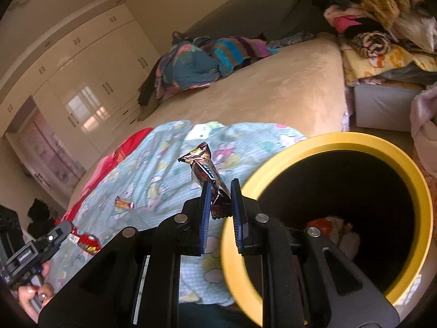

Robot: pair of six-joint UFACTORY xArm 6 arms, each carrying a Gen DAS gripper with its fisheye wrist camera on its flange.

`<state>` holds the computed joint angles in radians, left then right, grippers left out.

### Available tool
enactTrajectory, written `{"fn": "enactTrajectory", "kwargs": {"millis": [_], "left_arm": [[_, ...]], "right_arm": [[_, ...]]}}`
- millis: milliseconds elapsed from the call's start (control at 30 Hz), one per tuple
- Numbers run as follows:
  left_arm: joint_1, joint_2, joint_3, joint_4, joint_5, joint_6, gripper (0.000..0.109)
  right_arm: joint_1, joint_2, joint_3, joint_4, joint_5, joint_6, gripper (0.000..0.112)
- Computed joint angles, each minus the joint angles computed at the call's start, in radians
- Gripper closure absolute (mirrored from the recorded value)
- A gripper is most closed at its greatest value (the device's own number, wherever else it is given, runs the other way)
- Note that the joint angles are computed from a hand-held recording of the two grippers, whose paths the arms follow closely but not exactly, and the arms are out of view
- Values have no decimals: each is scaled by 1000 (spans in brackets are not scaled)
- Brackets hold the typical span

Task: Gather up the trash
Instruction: 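Carry the red wrapper and chocolate wrapper over the yellow-rimmed bin with both tools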

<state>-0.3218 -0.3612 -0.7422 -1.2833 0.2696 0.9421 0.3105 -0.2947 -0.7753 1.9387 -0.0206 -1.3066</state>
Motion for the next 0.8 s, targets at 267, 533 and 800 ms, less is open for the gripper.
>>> {"fn": "enactTrajectory", "kwargs": {"millis": [267, 533, 800], "left_arm": [[-51, 10, -2, 38, -17, -18, 97], [-108, 35, -18, 80, -36, -40, 97], [-171, 70, -37, 130, -61, -65, 97]], "right_arm": [[-64, -37, 51, -4, 10, 16, 102], [-120, -60, 104, -93, 31, 129, 102], [-172, -78, 153, -198, 63, 244, 102]]}}
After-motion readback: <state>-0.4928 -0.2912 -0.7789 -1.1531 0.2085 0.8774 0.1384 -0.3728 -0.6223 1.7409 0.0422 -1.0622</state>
